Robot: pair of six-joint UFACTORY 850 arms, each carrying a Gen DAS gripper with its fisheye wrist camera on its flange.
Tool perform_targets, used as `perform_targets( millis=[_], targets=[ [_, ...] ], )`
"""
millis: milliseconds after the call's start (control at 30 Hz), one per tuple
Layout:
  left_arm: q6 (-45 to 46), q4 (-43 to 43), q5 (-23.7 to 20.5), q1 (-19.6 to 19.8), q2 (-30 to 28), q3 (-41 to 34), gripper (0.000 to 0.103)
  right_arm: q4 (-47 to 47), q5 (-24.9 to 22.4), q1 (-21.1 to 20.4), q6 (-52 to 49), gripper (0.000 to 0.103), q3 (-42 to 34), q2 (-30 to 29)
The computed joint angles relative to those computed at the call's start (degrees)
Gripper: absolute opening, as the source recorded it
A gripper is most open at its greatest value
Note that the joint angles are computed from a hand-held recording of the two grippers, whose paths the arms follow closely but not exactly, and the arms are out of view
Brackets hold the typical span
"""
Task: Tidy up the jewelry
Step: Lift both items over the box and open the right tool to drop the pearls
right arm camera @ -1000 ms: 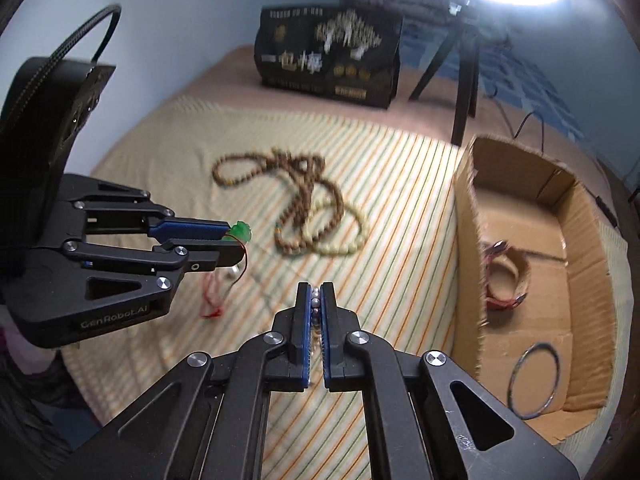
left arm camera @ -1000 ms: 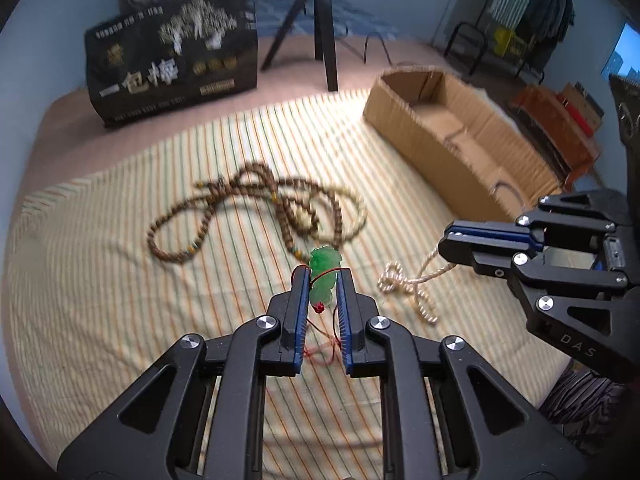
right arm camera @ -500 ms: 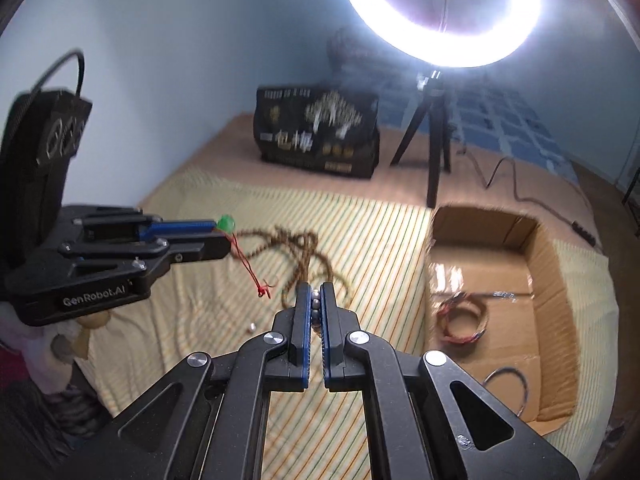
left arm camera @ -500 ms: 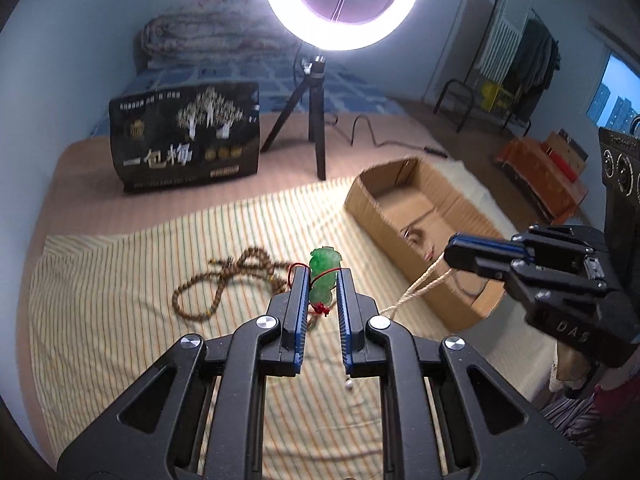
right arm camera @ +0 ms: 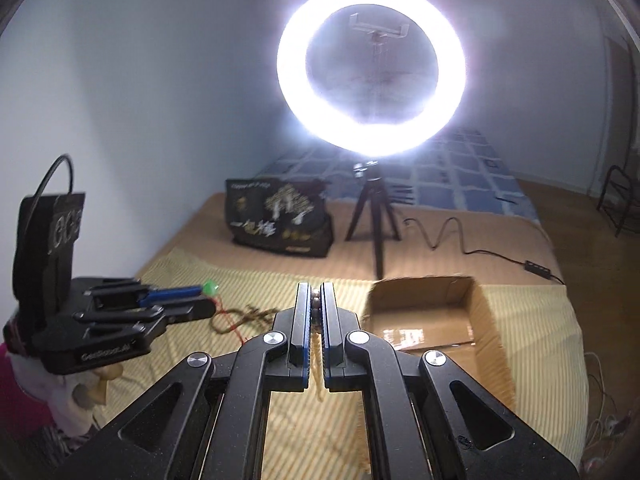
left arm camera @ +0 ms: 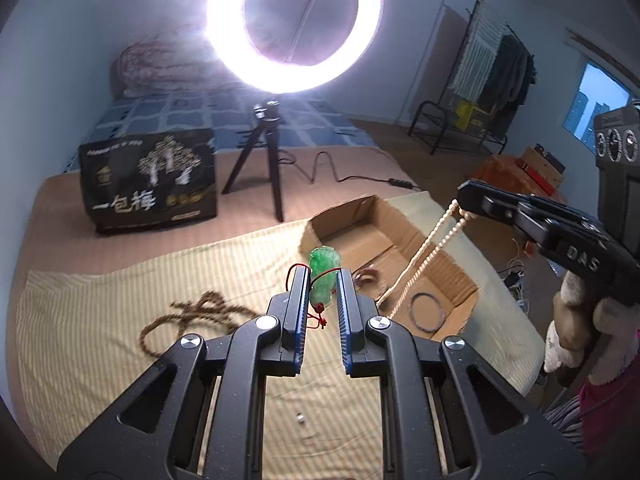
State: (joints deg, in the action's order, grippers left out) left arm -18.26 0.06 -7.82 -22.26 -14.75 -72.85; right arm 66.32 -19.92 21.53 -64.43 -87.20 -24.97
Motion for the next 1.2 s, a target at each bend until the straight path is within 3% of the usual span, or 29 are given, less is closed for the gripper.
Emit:
perform_targets(
  millis=[200,533,967,1200],
  targets=[
    [11.1,-11.1,-0.2,-1.7,-3.4,-4.4,0.012,-3.5,3.1,-2.2,4.3,0.003,-0.8,-0.6],
    [17.5,-17.3,-2.4,-4.4,-10.3,-11.5,0.012,-19.4,3.8,-4.7,20.9,0.003,-5.1,-4.8],
    [22.5,-23.3,-7.0,-5.8,-18.2,-18.9,0.012,-36.5,-0.6,-5.7,38.2,0.003,-10.4,-11.2],
    [21.8,-22.2,-9.7,-6.4,-21.2,-21.2,0.012,-44.2,-2.4,-5.2,44.8,0.003,-12.1,-13.2]
  ],
)
